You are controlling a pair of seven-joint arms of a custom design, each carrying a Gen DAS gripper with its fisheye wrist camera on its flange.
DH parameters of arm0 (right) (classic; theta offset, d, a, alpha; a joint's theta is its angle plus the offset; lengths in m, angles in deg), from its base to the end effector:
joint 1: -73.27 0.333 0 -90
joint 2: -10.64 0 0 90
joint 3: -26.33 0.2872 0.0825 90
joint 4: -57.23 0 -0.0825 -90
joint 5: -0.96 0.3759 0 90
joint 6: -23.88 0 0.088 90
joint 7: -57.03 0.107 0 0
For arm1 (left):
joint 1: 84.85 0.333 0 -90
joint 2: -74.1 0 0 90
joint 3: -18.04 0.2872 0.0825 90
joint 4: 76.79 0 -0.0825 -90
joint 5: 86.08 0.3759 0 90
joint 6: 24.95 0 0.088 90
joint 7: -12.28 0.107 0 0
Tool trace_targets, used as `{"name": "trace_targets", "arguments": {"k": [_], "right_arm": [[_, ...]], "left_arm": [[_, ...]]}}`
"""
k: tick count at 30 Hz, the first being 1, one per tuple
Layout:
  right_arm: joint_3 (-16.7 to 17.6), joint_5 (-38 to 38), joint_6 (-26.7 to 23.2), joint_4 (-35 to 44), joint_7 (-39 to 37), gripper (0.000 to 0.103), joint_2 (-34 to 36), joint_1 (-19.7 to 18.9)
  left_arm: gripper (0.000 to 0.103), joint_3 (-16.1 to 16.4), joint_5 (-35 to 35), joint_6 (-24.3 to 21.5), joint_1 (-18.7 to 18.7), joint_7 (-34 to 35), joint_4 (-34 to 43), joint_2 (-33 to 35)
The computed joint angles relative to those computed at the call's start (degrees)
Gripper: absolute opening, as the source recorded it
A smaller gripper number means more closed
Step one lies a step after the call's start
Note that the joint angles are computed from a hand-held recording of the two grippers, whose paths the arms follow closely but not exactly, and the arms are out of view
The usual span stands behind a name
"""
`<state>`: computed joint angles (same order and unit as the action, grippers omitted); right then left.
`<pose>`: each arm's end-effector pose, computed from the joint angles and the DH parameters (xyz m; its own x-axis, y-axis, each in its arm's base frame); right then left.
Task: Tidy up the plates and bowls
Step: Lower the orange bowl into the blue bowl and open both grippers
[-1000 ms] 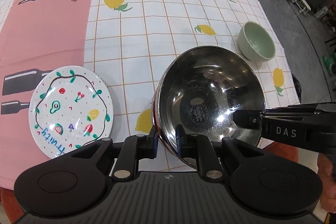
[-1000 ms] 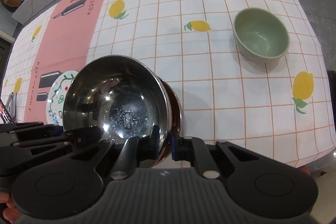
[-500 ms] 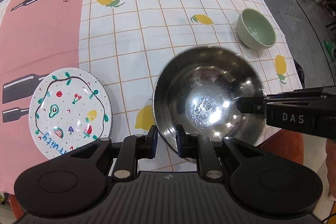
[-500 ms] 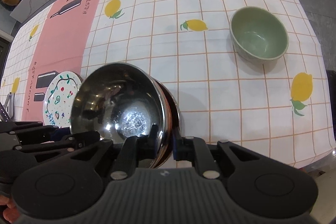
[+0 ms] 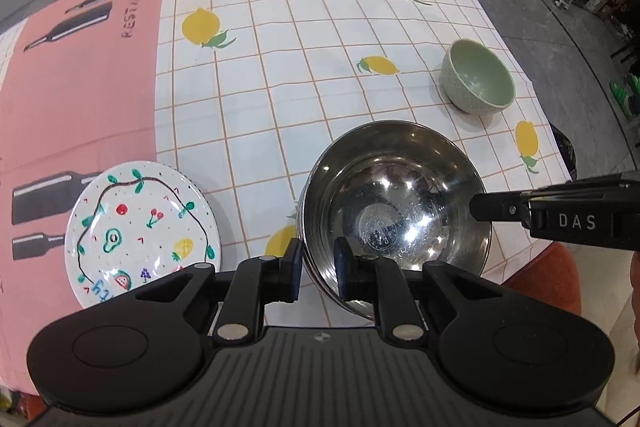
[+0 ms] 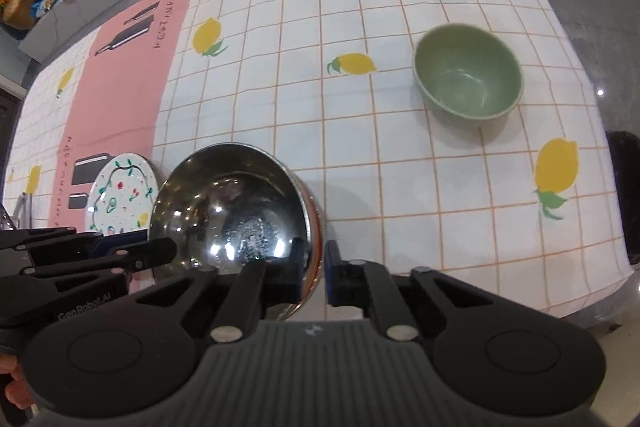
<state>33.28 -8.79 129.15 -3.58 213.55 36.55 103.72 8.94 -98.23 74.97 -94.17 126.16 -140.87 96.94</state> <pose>0.5669 0.3889 0.5878 -0.4481 -0.8594 -0.2461 -0.8330 0.5014 -0.2341 0.6344 -0.2061 0.5895 -0.6602 -0.7346 0.1564 -0.7386 0.5971 -0.3130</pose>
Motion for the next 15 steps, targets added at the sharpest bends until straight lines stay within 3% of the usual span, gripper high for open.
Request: {"name": "trace_targets", "arguments": {"k": [5, 11, 15], "right_arm": [[-0.3, -0.7, -1.7, 2.8, -0.6, 0.003, 1.7, 0.7], [-0.5, -1.8, 0.1, 0.2, 0.1, 0.008, -0.4, 0.8], [-0.5, -2.7, 0.9, -1.1, -0.1, 0.010, -2.0, 0.7]], "left_arm": [[0.019, 0.0, -0.4, -0.2, 0.3, 0.0, 0.2, -0.1], [0.019, -0.2, -0.3, 3.4, 0.4, 3.2, -3.3, -2.8], [0.020, -0.5, -1.2, 3.4, 0.5, 4.5, -1.9, -2.3]]}}
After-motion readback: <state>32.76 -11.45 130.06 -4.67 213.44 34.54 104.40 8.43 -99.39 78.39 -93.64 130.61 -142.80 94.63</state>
